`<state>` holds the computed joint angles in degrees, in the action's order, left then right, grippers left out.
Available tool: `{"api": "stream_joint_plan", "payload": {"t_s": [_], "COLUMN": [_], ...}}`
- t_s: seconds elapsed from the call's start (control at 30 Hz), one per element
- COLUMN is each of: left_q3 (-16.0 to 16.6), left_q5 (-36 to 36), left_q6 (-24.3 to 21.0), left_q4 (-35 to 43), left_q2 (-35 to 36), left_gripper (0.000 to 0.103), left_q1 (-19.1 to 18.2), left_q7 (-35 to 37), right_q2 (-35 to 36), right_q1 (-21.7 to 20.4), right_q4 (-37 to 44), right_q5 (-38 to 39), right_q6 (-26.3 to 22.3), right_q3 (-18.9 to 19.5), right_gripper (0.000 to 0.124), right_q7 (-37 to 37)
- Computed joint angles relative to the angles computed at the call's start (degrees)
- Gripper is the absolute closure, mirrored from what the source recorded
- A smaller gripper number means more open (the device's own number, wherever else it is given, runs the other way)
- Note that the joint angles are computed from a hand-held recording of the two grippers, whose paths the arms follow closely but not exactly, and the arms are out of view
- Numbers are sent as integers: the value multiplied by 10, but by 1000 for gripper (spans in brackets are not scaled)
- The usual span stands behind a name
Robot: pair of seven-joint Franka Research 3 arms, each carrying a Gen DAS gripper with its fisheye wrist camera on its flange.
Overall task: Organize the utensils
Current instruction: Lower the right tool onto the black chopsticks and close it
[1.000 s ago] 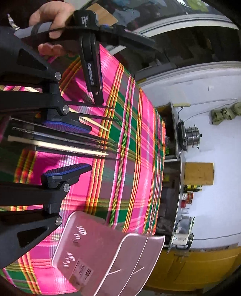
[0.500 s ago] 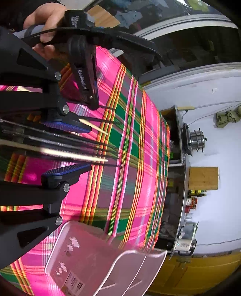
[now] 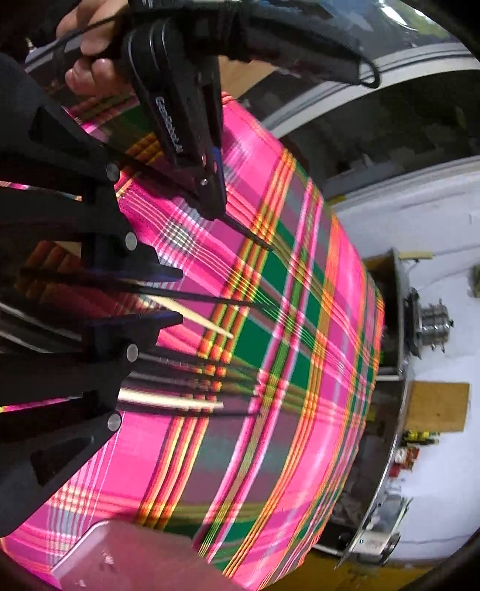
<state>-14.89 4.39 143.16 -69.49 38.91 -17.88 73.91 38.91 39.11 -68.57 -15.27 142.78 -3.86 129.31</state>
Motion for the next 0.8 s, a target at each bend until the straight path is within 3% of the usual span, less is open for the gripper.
{"api": "stream_joint_plan", "payload": {"t_s": [0.17,0.33,0.57,0.8], "left_q3": [-3,-1,4,-8], "left_q5": [-6,-3,12,-8], "left_q6": [-9,-36,-40,-29], "left_q4": [-3,14,8,2], "left_q2": [-2,2,-2,-4], "left_gripper": [96,93,92,95], "left_q1": [5,0,-7,8], "left_q7": [1,6,21,35], "right_q2": [25,68,133,90], "right_q1": [-4,-6,-12,-7], "right_q4": [42,117,237,165], "right_q5": [11,23,51,56], "right_q6": [-30,-75,-153,-105], "right_q3": [7,6,13,4], "right_gripper": [112,112,117,118], "right_q7": [-25,-43,-83,-61]}}
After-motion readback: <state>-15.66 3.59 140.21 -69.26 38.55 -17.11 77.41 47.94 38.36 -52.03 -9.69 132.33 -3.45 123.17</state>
